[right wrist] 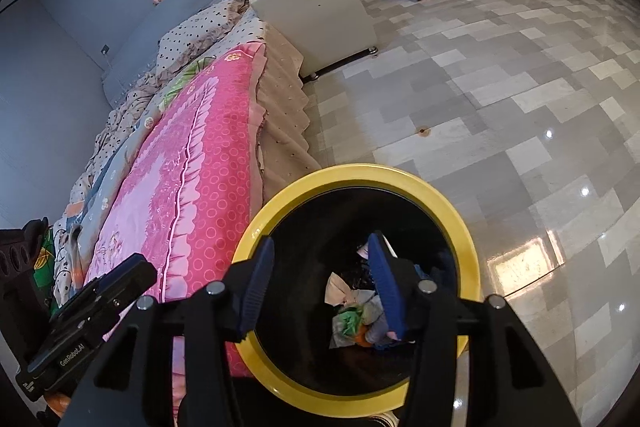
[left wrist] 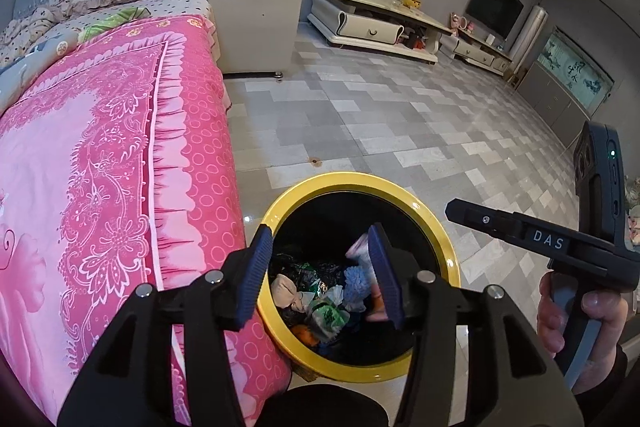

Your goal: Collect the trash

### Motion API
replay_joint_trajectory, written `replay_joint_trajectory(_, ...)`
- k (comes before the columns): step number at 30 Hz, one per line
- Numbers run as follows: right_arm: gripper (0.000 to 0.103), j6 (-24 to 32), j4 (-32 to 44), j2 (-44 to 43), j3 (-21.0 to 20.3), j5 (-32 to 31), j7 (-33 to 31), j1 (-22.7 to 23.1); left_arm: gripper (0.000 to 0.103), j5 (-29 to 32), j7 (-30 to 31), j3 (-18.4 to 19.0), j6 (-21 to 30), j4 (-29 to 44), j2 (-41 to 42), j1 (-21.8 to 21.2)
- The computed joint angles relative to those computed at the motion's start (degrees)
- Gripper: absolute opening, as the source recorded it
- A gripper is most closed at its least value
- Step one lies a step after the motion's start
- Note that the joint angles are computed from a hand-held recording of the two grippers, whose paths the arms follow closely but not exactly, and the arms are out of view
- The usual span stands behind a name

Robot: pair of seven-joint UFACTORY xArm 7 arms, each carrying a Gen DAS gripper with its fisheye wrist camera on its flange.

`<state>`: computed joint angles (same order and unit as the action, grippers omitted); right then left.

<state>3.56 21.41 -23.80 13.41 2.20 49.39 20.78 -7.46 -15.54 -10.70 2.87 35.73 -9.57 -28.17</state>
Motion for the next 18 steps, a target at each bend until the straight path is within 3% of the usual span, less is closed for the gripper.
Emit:
replay_joint_trajectory(11,0.047,2.07,2.19,0.16,3.01,-1.22,2.63,0.03,0.047,-1.75,1.43,3.06,0.35,-4.47,-6.89,-0.98)
replay_joint_trajectory(18,0.047,3.24,6.48,2.61,6.02,-4.06,4.85,-0.2,0.047,-1.37,1.5,4.85,0.8,-8.3,-12.63,0.52)
